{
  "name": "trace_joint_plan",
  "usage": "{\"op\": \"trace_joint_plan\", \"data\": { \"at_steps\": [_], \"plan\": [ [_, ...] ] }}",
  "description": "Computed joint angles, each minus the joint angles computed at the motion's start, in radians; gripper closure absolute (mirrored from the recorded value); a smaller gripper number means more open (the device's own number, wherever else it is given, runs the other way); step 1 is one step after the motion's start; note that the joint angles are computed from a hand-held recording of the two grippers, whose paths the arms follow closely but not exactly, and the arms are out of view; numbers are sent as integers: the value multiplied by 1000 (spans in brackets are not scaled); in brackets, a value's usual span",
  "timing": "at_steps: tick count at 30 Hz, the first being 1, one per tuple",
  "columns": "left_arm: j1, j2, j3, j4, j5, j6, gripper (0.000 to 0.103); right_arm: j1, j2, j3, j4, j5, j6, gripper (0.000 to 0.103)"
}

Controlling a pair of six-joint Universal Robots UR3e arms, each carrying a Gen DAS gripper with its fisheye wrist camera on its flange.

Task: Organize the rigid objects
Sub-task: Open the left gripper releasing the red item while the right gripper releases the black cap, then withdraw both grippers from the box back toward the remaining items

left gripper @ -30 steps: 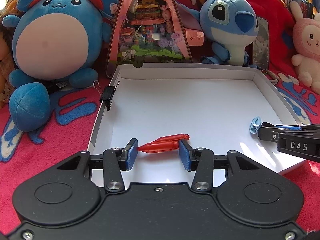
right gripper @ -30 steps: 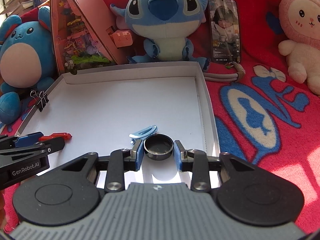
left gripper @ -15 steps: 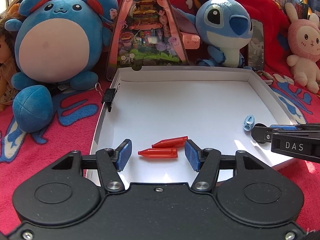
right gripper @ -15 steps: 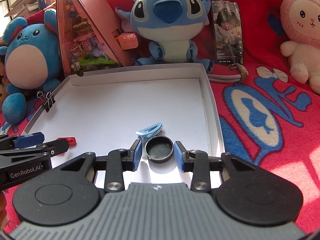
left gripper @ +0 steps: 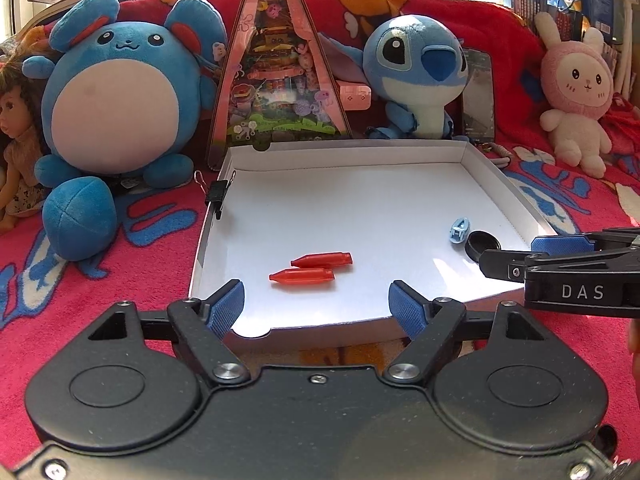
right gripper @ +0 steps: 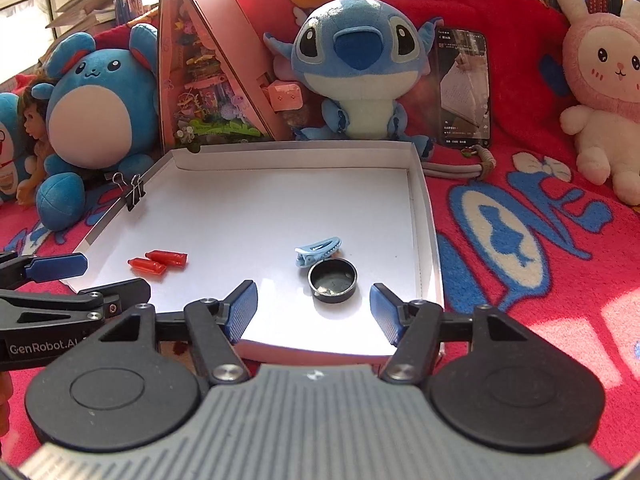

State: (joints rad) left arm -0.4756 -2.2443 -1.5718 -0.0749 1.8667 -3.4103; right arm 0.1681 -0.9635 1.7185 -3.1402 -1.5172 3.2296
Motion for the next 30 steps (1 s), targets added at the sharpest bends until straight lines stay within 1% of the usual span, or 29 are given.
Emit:
{"op": "trace_joint_plan", "data": {
  "at_steps": [6, 11, 13, 20, 27, 30],
  "plan": [
    [-35, 57, -99, 78, 5, 24, 23, -7, -76, 115, -61, 33, -25, 23],
    [-59, 103, -169, 141, 7, 36, 23, -6, -133, 204, -121, 39, -55, 21],
    [-68, 116, -189, 156, 11, 41, 22, -4, -152, 232, -144, 39, -68, 19],
    [-103, 160, -263, 196, 15, 41, 22, 8, -207, 334, -222, 31, -122, 16],
    [-131, 191, -332, 242, 17, 41, 22, 1, -254, 424, -277, 41, -142, 15],
    [-148, 195, -352, 263, 37, 44, 22, -3, -275, 459, -295, 43, -148, 14]
  ]
}}
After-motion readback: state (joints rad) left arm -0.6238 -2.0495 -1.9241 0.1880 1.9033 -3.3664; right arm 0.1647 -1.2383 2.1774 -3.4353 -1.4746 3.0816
